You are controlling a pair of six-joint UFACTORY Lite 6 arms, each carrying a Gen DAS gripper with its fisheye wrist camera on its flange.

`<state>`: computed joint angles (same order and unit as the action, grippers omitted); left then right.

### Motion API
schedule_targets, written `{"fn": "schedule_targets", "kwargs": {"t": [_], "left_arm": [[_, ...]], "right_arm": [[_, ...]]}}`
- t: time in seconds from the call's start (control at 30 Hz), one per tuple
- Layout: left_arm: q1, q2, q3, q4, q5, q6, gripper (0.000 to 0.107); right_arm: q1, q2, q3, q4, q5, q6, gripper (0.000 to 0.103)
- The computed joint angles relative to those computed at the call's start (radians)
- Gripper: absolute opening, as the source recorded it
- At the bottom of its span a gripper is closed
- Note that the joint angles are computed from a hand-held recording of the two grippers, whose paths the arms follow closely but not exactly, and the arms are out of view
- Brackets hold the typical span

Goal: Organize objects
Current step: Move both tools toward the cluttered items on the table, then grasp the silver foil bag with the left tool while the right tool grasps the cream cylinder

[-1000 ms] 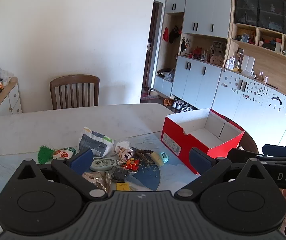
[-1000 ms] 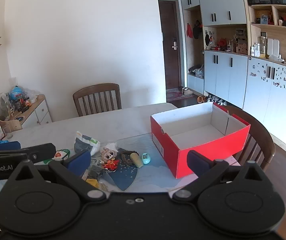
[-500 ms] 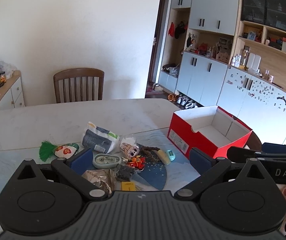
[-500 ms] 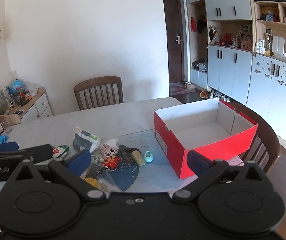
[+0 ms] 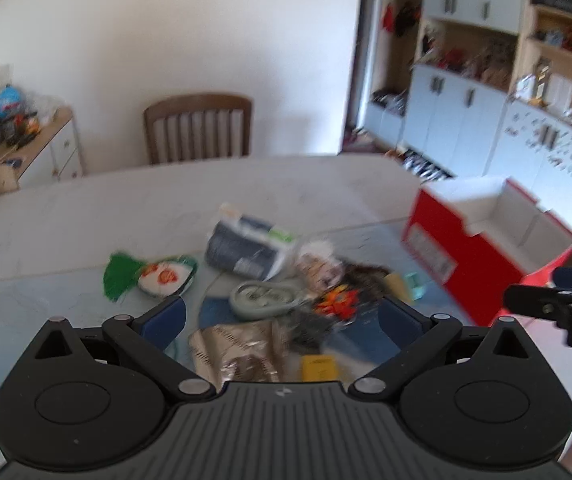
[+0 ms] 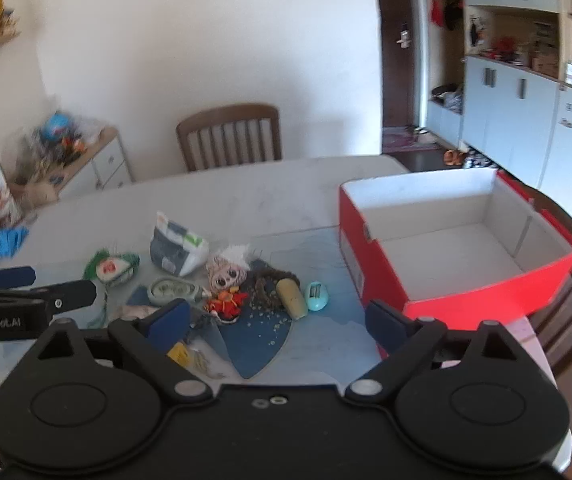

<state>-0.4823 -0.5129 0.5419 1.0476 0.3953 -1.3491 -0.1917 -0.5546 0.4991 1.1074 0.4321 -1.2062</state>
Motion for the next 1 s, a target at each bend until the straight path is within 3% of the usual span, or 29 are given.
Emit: {"fn": "schedule_targets", "kwargs": {"t": [0.23,0.5,0.77,0.9,1.0], "left_arm": [[0.118,0.253,0.029,0.332,-0.075,-0.322,0.102],[0.174,0.435,0.088,0.476,-0.104,-0.475,0.101],[0.191,0.557,0.144,0.538,-0.122,-0.539,0.09],[0.207,0.588,0.163,0.536,-0.147,-0.531,0.086],[0.209,0.605,0.171,0.541,-0.159,-0.529,0.074]], "right_arm": [[0.02,0.306,0.094,0.333,-0.047,-0.433,0.083],[0.101,0.587,0.236,0.628,-0.085,-0.775,0.071],[0.154,0.787,0.377,0.69,-0.136,-0.873,0.05],[0.163,0.848,0.421,0.729,-0.154,-0.92,0.044],[0.168,0.894,0.46,0.71,-0.156,-0.906,0.039]]}}
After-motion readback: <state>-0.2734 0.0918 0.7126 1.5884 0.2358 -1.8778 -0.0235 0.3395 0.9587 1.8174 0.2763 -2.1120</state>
